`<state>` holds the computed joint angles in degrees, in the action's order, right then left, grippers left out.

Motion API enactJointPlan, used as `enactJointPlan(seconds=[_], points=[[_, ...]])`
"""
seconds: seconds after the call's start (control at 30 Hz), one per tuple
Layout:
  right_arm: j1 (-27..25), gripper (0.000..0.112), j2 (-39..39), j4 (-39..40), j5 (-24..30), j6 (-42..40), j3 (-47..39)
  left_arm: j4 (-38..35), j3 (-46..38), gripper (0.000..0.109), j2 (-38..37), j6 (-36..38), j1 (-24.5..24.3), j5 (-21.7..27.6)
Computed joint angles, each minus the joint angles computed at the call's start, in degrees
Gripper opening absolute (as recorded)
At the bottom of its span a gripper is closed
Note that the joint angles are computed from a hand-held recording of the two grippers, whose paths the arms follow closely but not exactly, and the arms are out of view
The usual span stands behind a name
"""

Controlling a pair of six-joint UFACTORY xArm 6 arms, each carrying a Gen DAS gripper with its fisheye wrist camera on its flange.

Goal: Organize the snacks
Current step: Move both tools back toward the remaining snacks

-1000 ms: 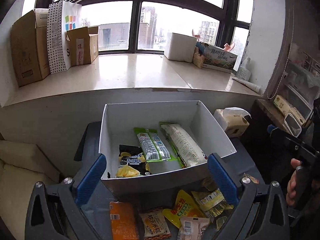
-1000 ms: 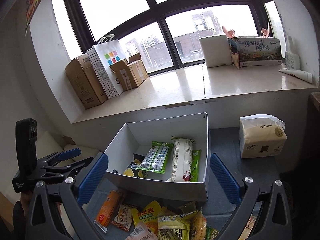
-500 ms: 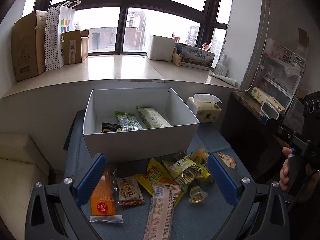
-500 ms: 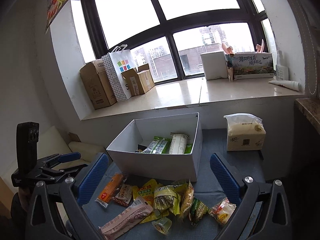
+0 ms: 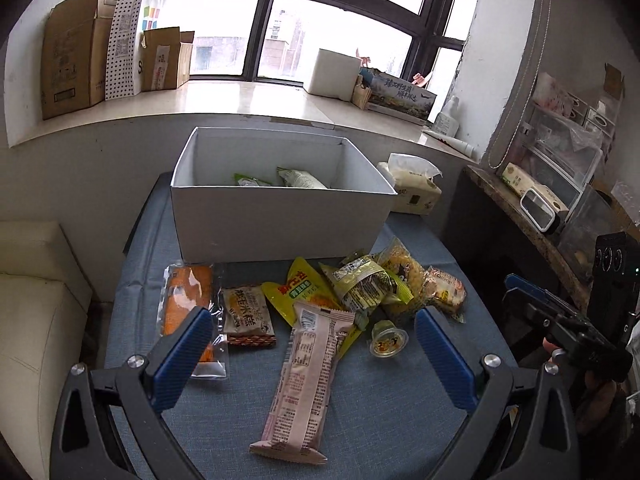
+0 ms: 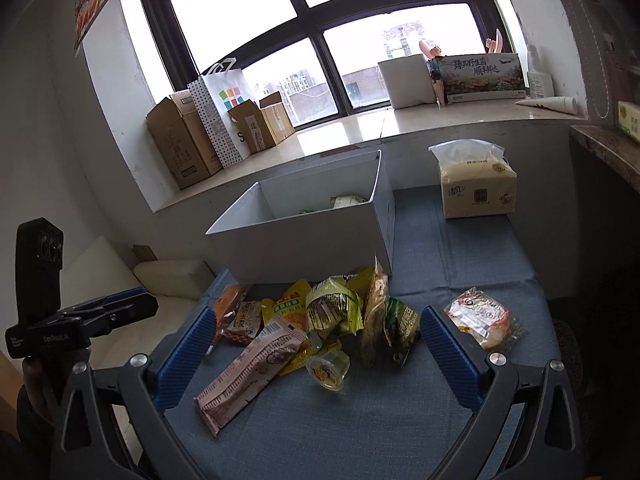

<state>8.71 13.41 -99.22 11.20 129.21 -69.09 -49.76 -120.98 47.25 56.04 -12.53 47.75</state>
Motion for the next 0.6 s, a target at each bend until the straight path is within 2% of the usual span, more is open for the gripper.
enactJointPlan(seconds=[0.33,0.47,0.6], points=[[1.1,0.103,5.7,15.2,1.3,-16.8,-2.2,-0.3,7.3,0.103,-2.9,2.1,0.5,-2.5],[1.0,0.103,7.7,23.7,0.8,-23.3,-3.0,1.9,6.6,0.103,-1.3,2.1,0.4,-2.1],[0.9,0.103,8.3,22.1,-0.5,-20.3,-3.2,7.9,2.2,0.103,3.6,-1.1,-0.6,-1.2]])
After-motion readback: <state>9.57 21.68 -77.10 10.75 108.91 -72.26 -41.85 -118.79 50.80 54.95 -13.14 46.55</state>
